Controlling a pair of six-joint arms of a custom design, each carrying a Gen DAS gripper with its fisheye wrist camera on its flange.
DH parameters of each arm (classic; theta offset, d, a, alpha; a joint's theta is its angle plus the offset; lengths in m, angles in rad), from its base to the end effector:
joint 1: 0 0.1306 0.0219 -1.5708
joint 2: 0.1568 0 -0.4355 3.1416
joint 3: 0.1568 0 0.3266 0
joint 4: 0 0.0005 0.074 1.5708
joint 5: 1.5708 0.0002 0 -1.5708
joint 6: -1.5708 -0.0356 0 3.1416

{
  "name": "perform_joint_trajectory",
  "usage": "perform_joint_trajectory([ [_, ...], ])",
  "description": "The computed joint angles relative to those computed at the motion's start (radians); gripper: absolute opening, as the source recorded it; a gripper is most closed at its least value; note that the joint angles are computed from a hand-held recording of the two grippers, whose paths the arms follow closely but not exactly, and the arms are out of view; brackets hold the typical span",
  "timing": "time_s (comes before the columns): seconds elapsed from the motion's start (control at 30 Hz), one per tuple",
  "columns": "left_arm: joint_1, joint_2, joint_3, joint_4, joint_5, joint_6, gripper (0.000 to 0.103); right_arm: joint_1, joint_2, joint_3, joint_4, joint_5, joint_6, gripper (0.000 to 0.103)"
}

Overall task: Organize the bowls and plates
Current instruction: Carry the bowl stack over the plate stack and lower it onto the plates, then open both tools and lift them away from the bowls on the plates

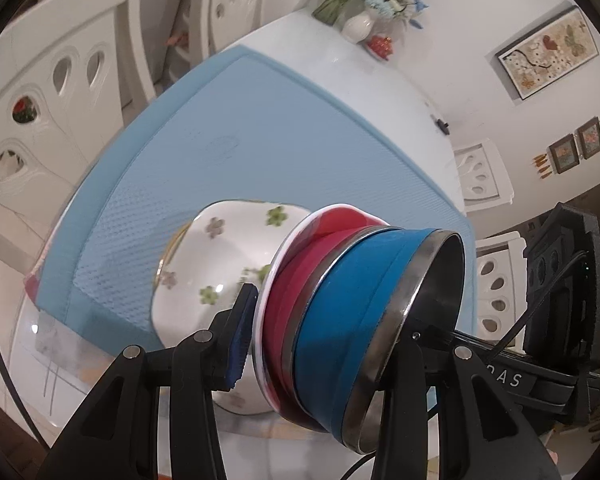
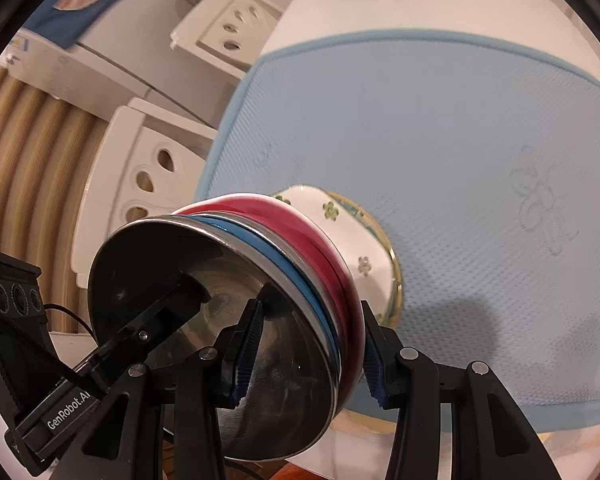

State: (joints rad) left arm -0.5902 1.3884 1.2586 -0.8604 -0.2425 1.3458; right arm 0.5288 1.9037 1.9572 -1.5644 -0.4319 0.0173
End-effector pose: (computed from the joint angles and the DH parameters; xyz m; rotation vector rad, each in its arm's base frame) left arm 0.3318 -0.2126 0.4328 -1.0393 2.3642 -0.4568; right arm 0.4754 0.2945 0.4262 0.8329 -2.9006 -0.6633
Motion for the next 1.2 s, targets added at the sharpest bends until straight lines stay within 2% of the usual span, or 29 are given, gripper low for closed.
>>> perform_joint_trajectory([
  [0.3,0.058,-0.011,-0.101,0.091,0.123,-0.046,0.037,0.032,0.047,-0.026,-0.007,0.041,-0.091,0.045],
  [0.5,0.078,-0.020,-0.137,0.146,0.155,-0.049,0.037,0.057,0.075,-0.009,-0.009,0.052,-0.132,0.045],
  [0.7,0.105,-0.038,-0.167,0.202,0.186,-0.069,0.037,0.033,0.076,-0.014,-0.017,0.014,-0.141,0.045],
  [0.9,0.119,-0.063,-0.190,0.219,0.194,-0.080,0.037,0.018,0.045,-0.021,0.009,0.006,-0.128,0.045],
  [1.2,0.146,-0.063,-0.206,0.233,0.215,-0.084,0.037,0.009,0.015,-0.037,0.109,0.018,-0.133,0.045],
])
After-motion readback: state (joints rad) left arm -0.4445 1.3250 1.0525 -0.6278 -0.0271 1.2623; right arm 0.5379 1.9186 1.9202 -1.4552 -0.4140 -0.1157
